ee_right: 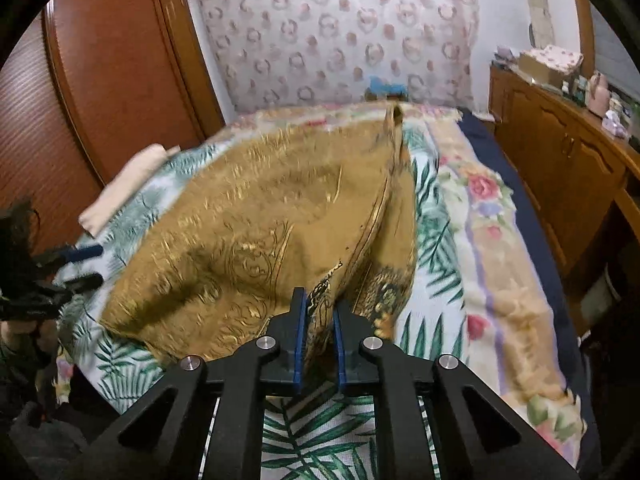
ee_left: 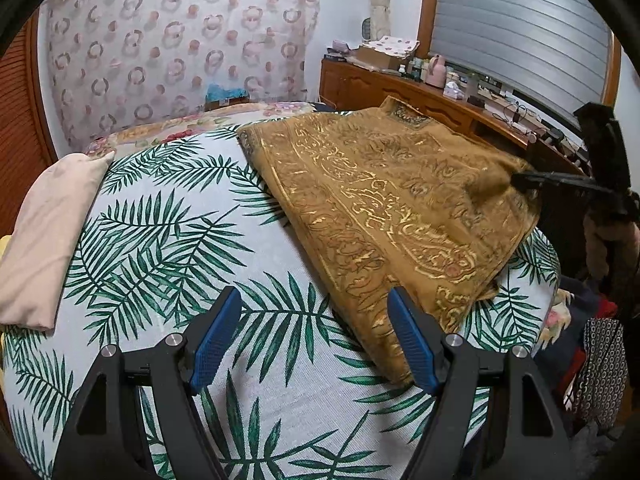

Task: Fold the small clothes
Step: 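Grasp the folded shirt edge with the right gripper and tuck it inward, then open the right gripper and withdraw from the folded shirt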

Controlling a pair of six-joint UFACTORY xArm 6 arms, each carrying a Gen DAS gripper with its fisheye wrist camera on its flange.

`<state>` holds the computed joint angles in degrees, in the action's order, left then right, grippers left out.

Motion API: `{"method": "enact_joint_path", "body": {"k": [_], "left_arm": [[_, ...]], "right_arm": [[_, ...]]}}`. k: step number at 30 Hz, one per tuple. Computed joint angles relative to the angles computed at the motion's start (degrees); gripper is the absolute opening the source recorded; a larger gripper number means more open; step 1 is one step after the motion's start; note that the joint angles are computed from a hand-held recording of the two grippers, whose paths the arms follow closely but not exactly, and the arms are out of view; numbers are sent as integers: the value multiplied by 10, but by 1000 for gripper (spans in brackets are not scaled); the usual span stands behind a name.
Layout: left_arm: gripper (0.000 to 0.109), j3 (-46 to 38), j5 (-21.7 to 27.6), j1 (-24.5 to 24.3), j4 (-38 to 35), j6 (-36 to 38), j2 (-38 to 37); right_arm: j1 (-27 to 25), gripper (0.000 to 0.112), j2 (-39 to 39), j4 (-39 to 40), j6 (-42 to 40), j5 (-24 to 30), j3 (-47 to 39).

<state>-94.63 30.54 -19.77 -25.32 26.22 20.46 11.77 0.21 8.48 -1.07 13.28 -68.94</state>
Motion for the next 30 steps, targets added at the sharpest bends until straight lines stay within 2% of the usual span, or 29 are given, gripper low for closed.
{"method": "enact_joint_path", "body": {"k": [2, 5, 9, 14, 16, 20, 22, 25, 28, 29, 30], "left_arm": [[76, 2, -2, 0, -3, 3, -2], [76, 0, 5, 1, -11, 6, 1], [76, -3, 10, -1, -10, 2, 8], [76, -4, 18, -6, -4, -2, 13], [76, -3, 18, -8, -5, -1, 12], [76, 3, 16, -11, -4, -2, 9], [76, 3, 18, -12, -1, -5, 10], [76, -2, 22, -13, 0, -8, 14], [76, -3, 23, -15, 2, -11, 16], [76, -3, 24, -15, 2, -12, 16], [76, -4, 25, -16, 2, -12, 17]], "right_arm": [[-3, 11, -30, -31, 28, -24, 31], [-8, 11, -44, -16, 29, -28, 48], [-17, 11, -37, -171, 160, 0, 52], [-18, 11, -53, -248, 242, -21, 64], [-17, 28, -47, -277, 279, -18, 54], [-15, 29, -32, -339, 347, -13, 40], [-13, 29, -24, -333, 344, -27, 42], [-9, 29, -20, -310, 318, -14, 40], [-4, 28, -2, -236, 243, 11, 20], [-2, 25, -1, -210, 213, 15, 18], [0, 10, -2, -194, 190, 19, 15]]}}
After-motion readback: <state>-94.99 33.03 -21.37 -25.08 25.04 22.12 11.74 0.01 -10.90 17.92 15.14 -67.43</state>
